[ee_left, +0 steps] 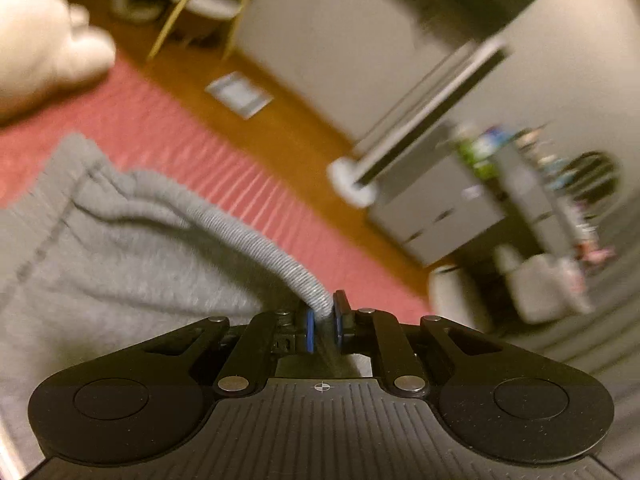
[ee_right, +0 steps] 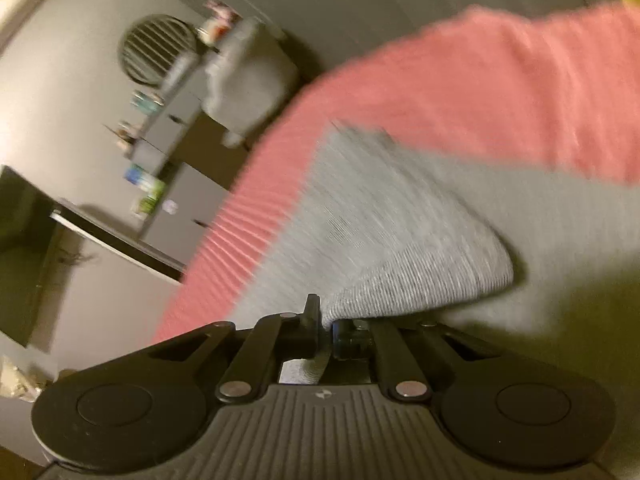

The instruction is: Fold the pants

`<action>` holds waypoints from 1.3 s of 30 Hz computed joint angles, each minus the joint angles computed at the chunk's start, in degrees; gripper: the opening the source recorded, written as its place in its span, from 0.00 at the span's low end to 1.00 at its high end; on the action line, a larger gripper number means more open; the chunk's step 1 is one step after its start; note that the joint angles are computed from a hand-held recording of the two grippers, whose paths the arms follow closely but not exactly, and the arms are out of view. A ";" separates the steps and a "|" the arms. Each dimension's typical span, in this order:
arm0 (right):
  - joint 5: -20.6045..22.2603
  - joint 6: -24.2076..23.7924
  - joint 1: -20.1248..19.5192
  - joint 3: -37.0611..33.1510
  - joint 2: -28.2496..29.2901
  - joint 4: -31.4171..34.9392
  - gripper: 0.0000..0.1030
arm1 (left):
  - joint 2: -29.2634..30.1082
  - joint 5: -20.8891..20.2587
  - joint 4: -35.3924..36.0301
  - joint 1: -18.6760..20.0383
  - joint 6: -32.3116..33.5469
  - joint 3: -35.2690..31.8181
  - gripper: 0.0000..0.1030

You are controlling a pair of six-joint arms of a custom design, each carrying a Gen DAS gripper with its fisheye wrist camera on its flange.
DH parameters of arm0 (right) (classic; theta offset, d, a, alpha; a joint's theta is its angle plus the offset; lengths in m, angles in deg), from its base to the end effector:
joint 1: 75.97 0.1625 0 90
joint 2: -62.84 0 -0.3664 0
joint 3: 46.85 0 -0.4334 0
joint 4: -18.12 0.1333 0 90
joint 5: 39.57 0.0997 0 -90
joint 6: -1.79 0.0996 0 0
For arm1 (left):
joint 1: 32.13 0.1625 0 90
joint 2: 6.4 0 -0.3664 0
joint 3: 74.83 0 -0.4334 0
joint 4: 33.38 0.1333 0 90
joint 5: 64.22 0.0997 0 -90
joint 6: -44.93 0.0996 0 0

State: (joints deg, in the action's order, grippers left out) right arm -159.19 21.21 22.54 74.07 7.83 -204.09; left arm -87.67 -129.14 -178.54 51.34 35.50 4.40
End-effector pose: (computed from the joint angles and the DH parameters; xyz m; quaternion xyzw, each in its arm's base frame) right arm 0.1581 -0.4883 0.1235 -0.2161 -0.7925 0.5647 0.0801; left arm 0.1040 -0.6345 0.5750 -0.1256 0.8541 -0.4892 0.1239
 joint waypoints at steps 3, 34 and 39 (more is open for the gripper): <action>-0.22 -6.93 3.06 1.61 -3.15 -4.74 0.05 | -13.69 -3.27 -8.09 -3.43 7.36 13.38 0.11; -4.11 -9.36 0.20 17.86 -10.08 -8.21 0.05 | -39.73 9.21 -3.30 1.13 -3.55 37.58 0.11; -6.87 -16.45 1.60 18.28 -7.39 -14.72 0.05 | -42.45 11.84 1.59 1.66 -3.47 39.21 0.12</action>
